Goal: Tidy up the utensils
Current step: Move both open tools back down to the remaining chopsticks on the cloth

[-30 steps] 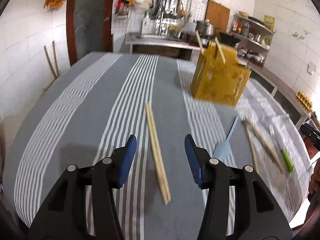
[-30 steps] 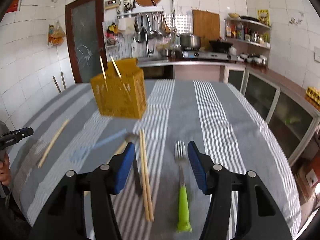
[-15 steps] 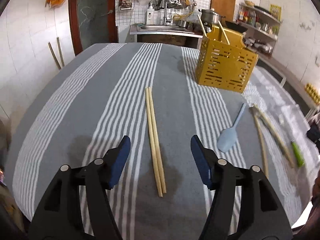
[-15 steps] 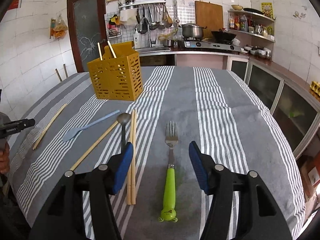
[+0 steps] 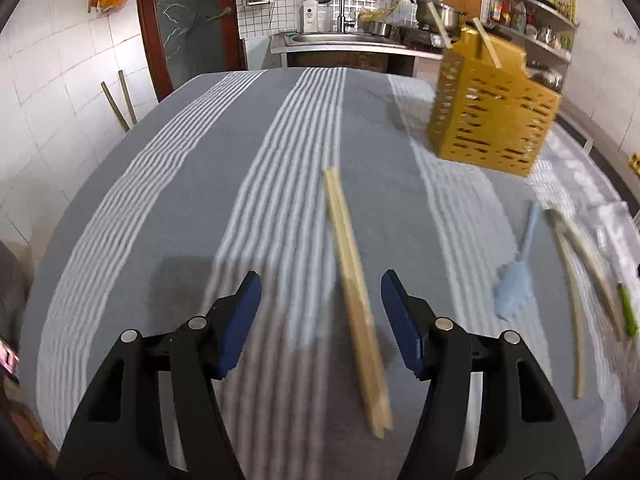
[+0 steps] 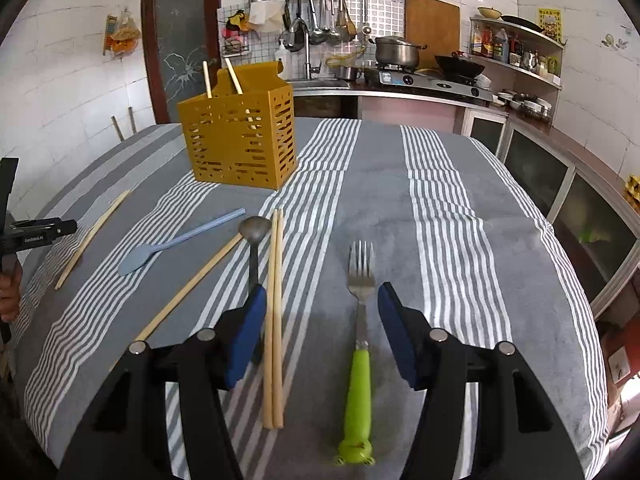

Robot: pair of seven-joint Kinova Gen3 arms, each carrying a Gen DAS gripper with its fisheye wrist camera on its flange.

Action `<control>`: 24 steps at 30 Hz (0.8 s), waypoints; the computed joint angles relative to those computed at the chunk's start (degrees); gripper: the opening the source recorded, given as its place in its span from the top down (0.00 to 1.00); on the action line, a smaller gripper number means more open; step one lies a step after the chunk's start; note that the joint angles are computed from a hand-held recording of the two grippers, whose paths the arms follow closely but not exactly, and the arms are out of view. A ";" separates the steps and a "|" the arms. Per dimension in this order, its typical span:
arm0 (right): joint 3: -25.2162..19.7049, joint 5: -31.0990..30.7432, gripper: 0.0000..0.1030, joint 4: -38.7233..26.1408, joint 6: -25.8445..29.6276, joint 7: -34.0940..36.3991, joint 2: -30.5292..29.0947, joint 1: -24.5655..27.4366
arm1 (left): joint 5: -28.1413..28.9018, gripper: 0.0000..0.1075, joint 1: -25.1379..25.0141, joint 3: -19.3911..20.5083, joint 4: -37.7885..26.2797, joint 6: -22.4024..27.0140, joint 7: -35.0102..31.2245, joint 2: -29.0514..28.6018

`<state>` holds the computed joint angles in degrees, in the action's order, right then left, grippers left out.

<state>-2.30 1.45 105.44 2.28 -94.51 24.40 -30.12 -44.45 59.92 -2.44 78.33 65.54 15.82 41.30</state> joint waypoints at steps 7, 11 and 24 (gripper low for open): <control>6.02 0.66 0.44 -6.42 5.14 -3.62 3.37 -6.39 | -0.30 0.45 -4.57 0.12 4.50 -8.15 -3.89 -1.30; 6.99 2.35 0.44 -9.10 7.21 -5.95 5.01 -7.61 | 1.20 0.48 -5.89 -0.14 3.78 -8.64 -6.77 -0.47; -1.00 5.49 0.44 -21.16 17.72 -3.75 11.73 -1.82 | 3.37 0.74 -8.75 -1.77 2.44 -14.11 -14.25 0.49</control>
<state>-3.30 6.94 84.28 20.01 -98.26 36.13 -31.93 -41.09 51.17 -4.21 80.78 51.43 1.56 41.79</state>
